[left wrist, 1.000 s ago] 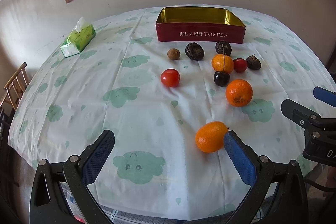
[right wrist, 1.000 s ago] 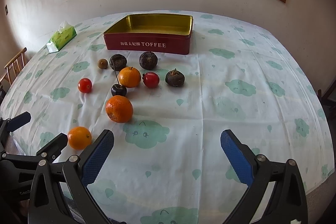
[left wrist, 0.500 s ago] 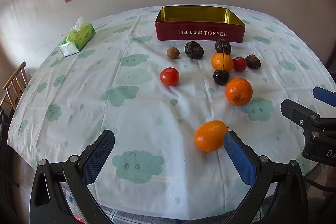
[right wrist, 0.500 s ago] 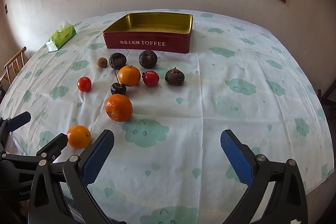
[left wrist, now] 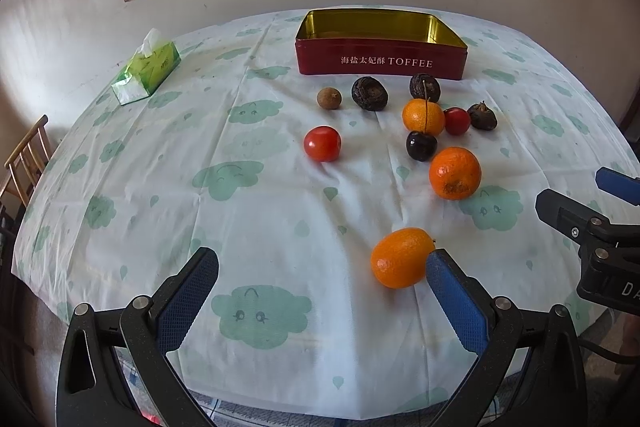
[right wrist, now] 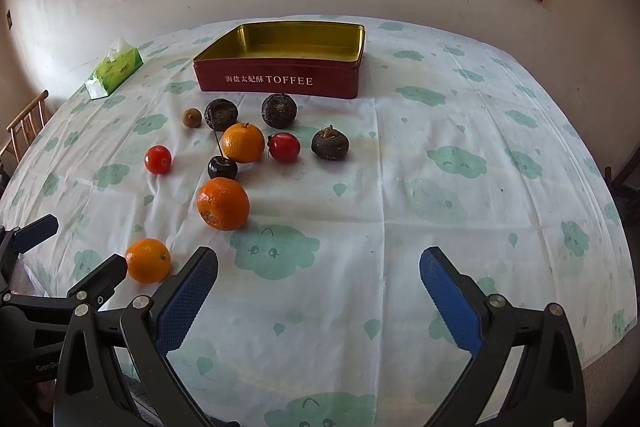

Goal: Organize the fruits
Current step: 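Move both tools toward the oranges on the tablecloth, then close the left tool around the small orange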

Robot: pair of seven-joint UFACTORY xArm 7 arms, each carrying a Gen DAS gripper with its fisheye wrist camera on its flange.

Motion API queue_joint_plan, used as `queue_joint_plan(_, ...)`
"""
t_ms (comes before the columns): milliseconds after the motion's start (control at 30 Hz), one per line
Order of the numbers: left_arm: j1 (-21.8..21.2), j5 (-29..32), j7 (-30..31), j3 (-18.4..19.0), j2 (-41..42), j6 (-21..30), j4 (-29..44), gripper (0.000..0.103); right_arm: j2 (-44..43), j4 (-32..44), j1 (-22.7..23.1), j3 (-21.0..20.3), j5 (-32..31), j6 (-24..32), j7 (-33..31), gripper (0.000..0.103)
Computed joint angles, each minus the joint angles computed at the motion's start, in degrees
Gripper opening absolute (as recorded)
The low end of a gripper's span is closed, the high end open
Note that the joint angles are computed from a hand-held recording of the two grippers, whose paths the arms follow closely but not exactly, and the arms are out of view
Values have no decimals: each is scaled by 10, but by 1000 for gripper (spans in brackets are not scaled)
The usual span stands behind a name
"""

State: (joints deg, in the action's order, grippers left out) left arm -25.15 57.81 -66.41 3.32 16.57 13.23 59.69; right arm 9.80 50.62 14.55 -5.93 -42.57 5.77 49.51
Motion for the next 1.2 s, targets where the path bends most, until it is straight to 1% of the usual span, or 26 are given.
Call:
queue_joint_plan(233, -2, 2, -1, 2, 3, -5, 1, 103, 0, 0, 0, 1, 1, 3, 0, 100)
queue_joint_plan(700, -1, -48, 47, 2, 5, -17, -2, 103, 0, -1, -7, 6, 20, 6, -15, 100)
queue_joint_plan(1067, -13, -54, 51, 14, 7, -24, -3, 102, 1, -2, -5, 4, 21, 10, -14, 100)
queue_joint_plan(1133, -15, -52, 51, 16, 9, -29, -2, 101, 2, 0, -5, 4, 23, 11, -16, 100)
queue_joint_plan(1167, -16, -51, 51, 17, 10, -32, -1, 98, 2, 0, -5, 5, 24, 11, -16, 100)
queue_joint_plan(1200, -15, -55, 56, 15, 11, -36, -2, 93, 3, 0, -7, 7, 29, 12, -20, 100)
